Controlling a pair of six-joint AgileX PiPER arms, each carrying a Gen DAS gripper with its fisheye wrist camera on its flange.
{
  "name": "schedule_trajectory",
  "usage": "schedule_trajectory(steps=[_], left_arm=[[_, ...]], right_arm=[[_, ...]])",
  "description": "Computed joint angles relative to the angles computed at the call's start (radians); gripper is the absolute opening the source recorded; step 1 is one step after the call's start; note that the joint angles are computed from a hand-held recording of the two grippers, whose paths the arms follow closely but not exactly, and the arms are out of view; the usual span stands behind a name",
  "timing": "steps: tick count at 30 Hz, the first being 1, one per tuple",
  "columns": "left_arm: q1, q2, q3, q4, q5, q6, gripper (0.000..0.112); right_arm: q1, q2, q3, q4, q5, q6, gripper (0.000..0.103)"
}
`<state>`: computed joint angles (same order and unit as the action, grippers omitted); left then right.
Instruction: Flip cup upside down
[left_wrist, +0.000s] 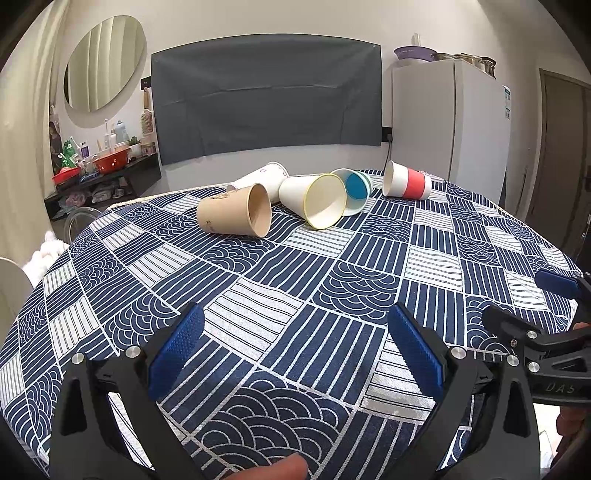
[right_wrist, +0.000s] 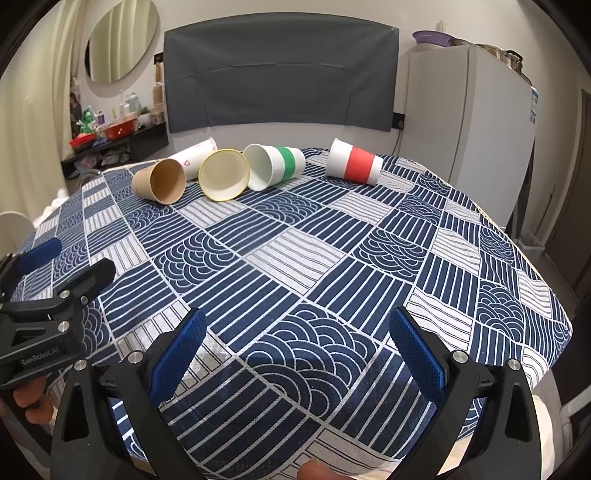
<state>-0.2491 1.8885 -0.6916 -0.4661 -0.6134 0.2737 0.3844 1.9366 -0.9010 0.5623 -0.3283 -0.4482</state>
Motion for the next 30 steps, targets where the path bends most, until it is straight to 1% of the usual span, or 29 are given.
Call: schedule_trajectory(steps=[13,30], left_arm=[[-0.008,0.017,-0.022,-0.032,0.015,0.024,0.097],[0.009,0.021,-0.030,-0.003,0.035,-0.001,0.097]], right_arm=[[-0.007,-0.007,0.014,-0.033,-0.011,0.030,0.095],[-0.013,-0.005,0.015,-0.057,-0.007,0.052,0.095]])
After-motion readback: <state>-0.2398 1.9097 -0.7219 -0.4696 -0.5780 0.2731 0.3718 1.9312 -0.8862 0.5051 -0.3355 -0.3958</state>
